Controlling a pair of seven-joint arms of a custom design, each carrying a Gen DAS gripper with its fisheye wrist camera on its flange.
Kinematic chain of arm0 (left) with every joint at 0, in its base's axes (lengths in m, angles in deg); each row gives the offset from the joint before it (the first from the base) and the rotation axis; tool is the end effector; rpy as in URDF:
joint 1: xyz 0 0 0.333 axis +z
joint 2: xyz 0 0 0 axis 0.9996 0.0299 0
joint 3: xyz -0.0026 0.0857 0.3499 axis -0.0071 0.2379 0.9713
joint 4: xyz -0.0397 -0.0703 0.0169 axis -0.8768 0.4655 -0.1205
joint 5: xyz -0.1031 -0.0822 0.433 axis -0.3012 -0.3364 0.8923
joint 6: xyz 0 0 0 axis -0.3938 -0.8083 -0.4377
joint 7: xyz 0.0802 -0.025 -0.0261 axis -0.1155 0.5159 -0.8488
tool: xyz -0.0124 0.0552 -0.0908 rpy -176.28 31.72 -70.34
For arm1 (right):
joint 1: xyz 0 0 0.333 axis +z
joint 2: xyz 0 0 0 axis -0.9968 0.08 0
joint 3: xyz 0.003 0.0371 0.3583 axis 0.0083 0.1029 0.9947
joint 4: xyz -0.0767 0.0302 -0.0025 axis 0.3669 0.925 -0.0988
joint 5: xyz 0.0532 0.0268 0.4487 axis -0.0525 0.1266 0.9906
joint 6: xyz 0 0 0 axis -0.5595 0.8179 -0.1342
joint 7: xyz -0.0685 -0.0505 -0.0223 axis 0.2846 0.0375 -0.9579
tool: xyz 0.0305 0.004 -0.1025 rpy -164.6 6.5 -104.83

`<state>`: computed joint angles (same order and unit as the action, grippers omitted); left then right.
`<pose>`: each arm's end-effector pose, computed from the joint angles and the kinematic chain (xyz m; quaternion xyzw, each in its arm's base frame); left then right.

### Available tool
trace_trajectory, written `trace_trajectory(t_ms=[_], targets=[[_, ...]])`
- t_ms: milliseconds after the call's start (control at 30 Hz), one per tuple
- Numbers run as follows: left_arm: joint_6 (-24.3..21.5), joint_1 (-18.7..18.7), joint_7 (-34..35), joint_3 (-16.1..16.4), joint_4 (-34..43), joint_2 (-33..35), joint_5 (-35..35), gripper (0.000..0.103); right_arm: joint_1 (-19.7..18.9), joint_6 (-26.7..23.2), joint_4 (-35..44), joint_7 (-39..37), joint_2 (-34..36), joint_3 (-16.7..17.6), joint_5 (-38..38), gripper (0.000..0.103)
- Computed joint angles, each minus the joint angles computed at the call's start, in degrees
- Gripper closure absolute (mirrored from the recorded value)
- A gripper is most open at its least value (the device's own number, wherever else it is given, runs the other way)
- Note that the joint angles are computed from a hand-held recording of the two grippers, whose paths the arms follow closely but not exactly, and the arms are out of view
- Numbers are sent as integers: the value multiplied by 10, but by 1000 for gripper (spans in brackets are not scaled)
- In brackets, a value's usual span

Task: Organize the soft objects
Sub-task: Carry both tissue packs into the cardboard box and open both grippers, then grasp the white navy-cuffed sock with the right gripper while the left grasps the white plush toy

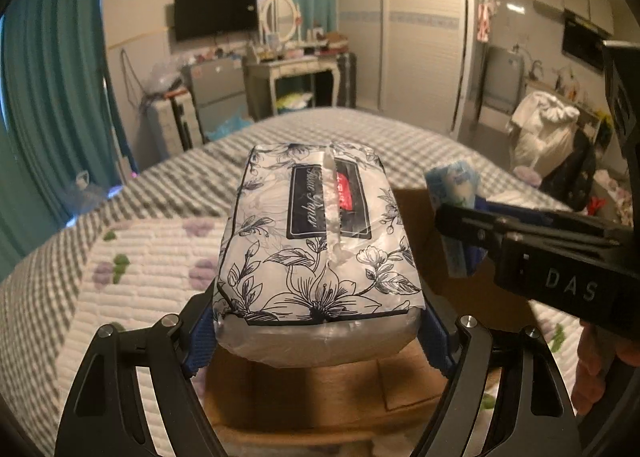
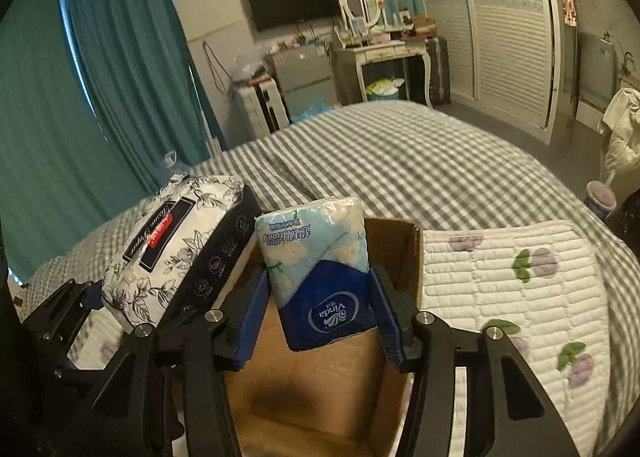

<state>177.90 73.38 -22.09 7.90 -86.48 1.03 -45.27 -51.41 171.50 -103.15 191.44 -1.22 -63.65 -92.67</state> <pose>0.4427 -0.3805 0.5704 -0.5895 0.6827 -0.3226 0.2870 0.4900 0.4869 0.5754 -0.6868 0.5941 -0.1743 0.3807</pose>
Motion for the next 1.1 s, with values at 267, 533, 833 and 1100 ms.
trace_trajectory(t_ms=[267,533,833,1100], targets=[[7,2,-28,-7,5,7,31,0,-6,50,-3,-24,16,-11,41,45],[-41,-14,-9,-14,-3,-56,7,0,-9,10,-27,3,-53,5,0,24],[-125,-6,16,-62,-25,-213,-58,0,-28,-106,-46,-91,-193,81,20,7],[-174,-17,29,-88,-72,-293,-129,0,-17,-140,-109,-197,-272,113,118,1]])
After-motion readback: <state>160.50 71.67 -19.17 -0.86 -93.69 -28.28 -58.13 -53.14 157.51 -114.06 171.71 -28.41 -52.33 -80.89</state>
